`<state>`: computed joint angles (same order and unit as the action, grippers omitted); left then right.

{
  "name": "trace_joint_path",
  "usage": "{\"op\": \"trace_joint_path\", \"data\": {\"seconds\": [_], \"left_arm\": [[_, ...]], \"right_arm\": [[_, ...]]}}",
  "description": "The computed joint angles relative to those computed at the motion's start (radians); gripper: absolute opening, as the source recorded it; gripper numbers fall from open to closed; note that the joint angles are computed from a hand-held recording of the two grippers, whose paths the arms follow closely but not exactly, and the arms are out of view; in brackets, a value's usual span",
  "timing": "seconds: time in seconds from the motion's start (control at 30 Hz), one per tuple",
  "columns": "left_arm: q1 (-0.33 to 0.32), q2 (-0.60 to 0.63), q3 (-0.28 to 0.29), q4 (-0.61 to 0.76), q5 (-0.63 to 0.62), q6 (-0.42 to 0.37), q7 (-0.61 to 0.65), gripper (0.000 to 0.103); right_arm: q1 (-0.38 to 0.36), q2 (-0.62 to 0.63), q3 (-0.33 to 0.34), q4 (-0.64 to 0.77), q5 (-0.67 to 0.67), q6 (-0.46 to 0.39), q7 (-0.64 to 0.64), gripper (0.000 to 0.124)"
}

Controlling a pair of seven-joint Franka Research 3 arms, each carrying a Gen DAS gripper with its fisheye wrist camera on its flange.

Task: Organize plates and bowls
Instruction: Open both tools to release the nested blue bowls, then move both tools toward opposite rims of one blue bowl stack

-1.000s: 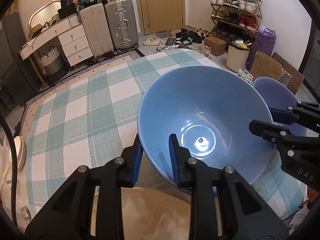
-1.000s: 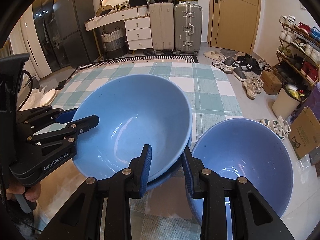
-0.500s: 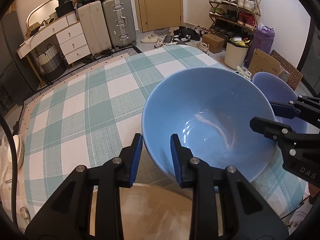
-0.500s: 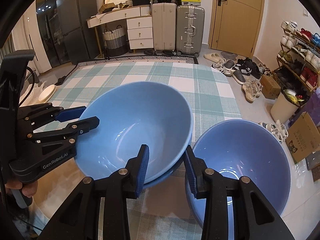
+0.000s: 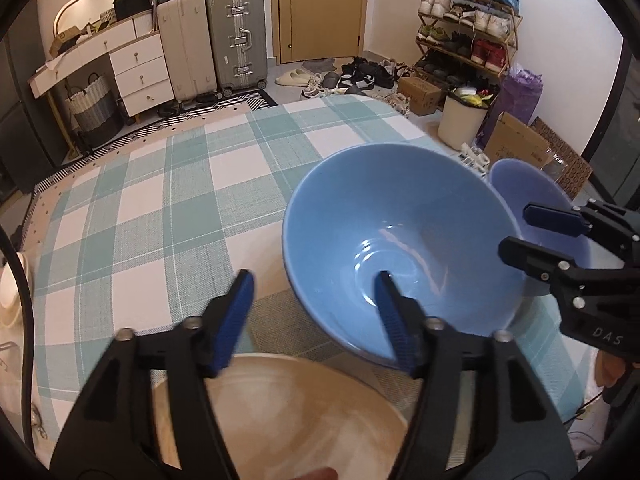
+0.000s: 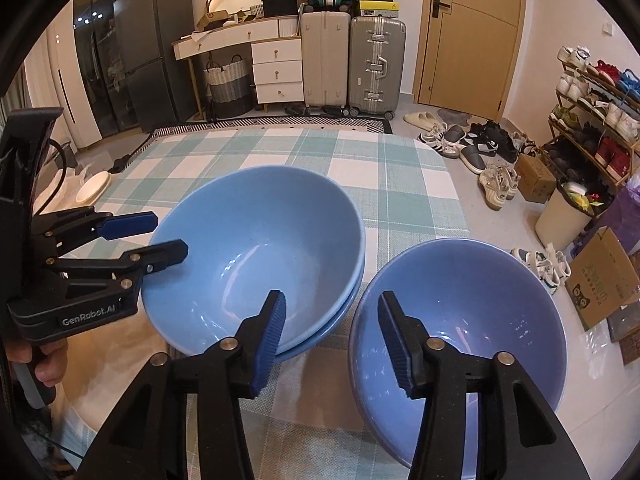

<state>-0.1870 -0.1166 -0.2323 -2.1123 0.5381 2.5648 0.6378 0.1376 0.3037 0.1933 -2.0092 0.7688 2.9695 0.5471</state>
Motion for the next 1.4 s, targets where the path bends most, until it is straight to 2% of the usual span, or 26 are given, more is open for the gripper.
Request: {"op": "trace_joint_path", "data": {"seconds": [0.03,0.1,0.23,0.3,0.33,0.37,0.4,0.63,0.83,1.1,1.27,1.4], "left_arm": [[-0.002,-0.012,0.002,-0.01,-0.012,0.018,0.0,0.076],[-0.005,-0.032,0.007,-0.025,-0.047,0.052,0.014,0.077],[-0.004,-0.056,-0.003,-0.029,-0.06,0.071,0.001,0.081],[-0.007,-0.061,-0.009,-0.024,-0.067,0.073,-0.002,0.088],[-0.007,-0.064,-0.015,-0.02,-0.06,0.07,-0.01,0.089],[-0.006,-0.064,-0.024,-0.01,-0.044,0.06,-0.025,0.099],[-0.003,-0.067,-0.033,-0.006,-0.02,0.057,-0.049,0.101],[-0.029,-0.07,-0.05,0.027,-0.011,0.055,-0.078,0.101],[-0.059,-0.031,-0.07,0.084,0.007,0.013,-0.101,0.101],[-0.113,0.054,-0.073,0.163,0.004,-0.02,-0.105,0.101],[-0.145,0.098,-0.068,0.196,-0.004,0.0,-0.098,0.1],[-0.168,0.133,-0.066,0.22,-0.031,0.011,-0.07,0.094]], "right_arm": [[-0.009,-0.003,0.007,0.002,0.012,-0.008,-0.008,0.059],[-0.045,-0.017,0.037,0.006,0.09,-0.026,-0.067,0.078],[-0.052,-0.048,0.032,0.007,0.209,-0.046,-0.158,0.092],[-0.048,-0.065,0.02,0.004,0.264,-0.041,-0.196,0.1],[-0.048,-0.072,0.013,0.005,0.289,-0.047,-0.214,0.101],[-0.047,-0.081,0.004,0.003,0.311,-0.059,-0.228,0.102],[-0.044,-0.09,-0.009,0.002,0.324,-0.071,-0.233,0.102],[-0.037,-0.148,-0.078,-0.018,0.427,-0.086,-0.3,0.102],[-0.042,-0.173,-0.125,-0.03,0.441,-0.097,-0.302,0.102],[-0.068,-0.18,-0.155,-0.037,0.47,-0.104,-0.327,0.102],[-0.085,-0.17,-0.165,-0.034,0.47,-0.111,-0.324,0.102],[-0.099,-0.158,-0.169,-0.031,0.468,-0.112,-0.319,0.102]]}}
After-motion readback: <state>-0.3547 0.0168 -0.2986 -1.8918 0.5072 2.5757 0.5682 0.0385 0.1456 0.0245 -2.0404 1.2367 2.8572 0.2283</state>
